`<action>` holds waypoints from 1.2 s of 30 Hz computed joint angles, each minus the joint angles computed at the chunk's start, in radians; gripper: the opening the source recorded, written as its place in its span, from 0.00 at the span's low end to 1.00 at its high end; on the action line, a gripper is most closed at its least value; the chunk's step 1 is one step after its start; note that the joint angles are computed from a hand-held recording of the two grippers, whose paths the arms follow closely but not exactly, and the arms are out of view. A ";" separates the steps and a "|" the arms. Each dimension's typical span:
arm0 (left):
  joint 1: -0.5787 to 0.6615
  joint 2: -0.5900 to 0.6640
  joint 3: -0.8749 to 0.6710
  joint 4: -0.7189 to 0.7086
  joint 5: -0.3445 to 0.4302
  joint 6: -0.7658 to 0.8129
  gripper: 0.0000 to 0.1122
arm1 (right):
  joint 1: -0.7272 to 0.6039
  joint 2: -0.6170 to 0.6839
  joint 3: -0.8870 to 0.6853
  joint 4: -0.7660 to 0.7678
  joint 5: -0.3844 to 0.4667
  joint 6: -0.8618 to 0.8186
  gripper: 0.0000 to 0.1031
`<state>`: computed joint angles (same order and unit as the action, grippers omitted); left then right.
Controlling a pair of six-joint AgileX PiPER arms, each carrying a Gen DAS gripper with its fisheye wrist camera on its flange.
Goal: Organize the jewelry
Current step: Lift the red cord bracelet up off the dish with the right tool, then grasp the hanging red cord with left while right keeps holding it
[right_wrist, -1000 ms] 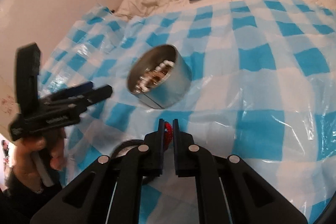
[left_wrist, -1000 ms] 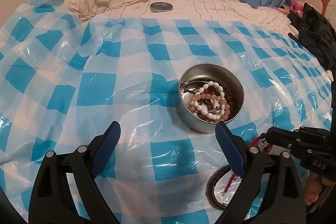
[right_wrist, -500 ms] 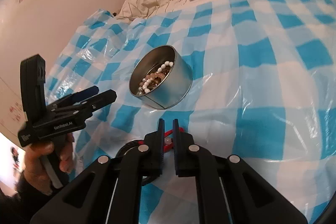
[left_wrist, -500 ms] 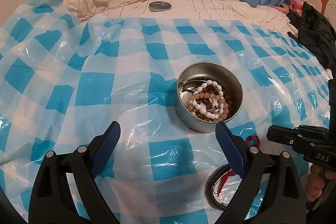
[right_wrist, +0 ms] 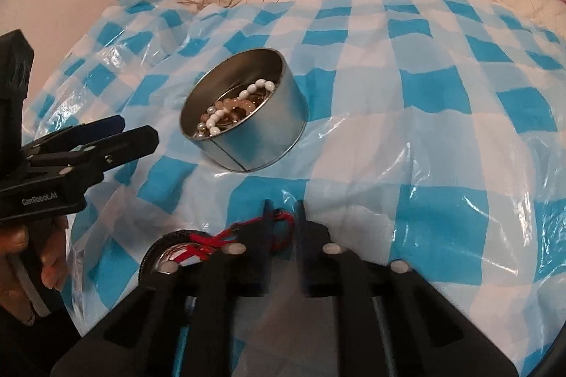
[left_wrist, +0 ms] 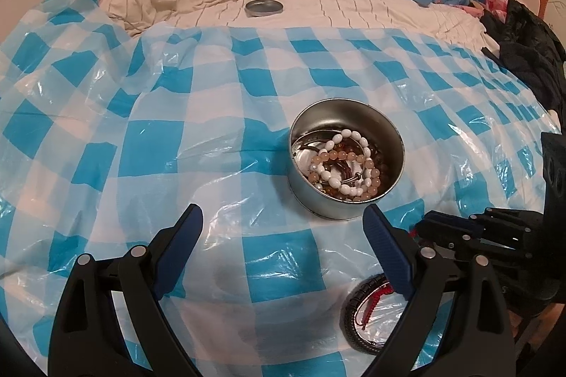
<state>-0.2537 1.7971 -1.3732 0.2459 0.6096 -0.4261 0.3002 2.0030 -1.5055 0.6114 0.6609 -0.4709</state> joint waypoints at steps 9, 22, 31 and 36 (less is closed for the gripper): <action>0.012 -0.001 0.004 -0.064 -0.004 0.059 0.78 | -0.145 -0.016 0.019 0.442 0.189 -0.251 0.06; -0.055 0.037 -0.005 -0.199 -0.061 0.269 0.78 | -0.230 0.011 0.001 0.604 0.296 -0.265 0.06; -0.163 0.108 -0.055 -0.122 -0.045 0.313 0.80 | -0.212 -0.007 -0.003 0.497 0.227 -0.189 0.06; -0.162 0.133 -0.066 -0.176 -0.032 0.367 0.80 | -0.218 -0.007 -0.005 0.521 0.250 -0.215 0.06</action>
<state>-0.4159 1.9299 -1.4392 0.0697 0.5778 -0.0588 0.0826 1.9956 -1.5101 1.1320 0.9113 -0.6858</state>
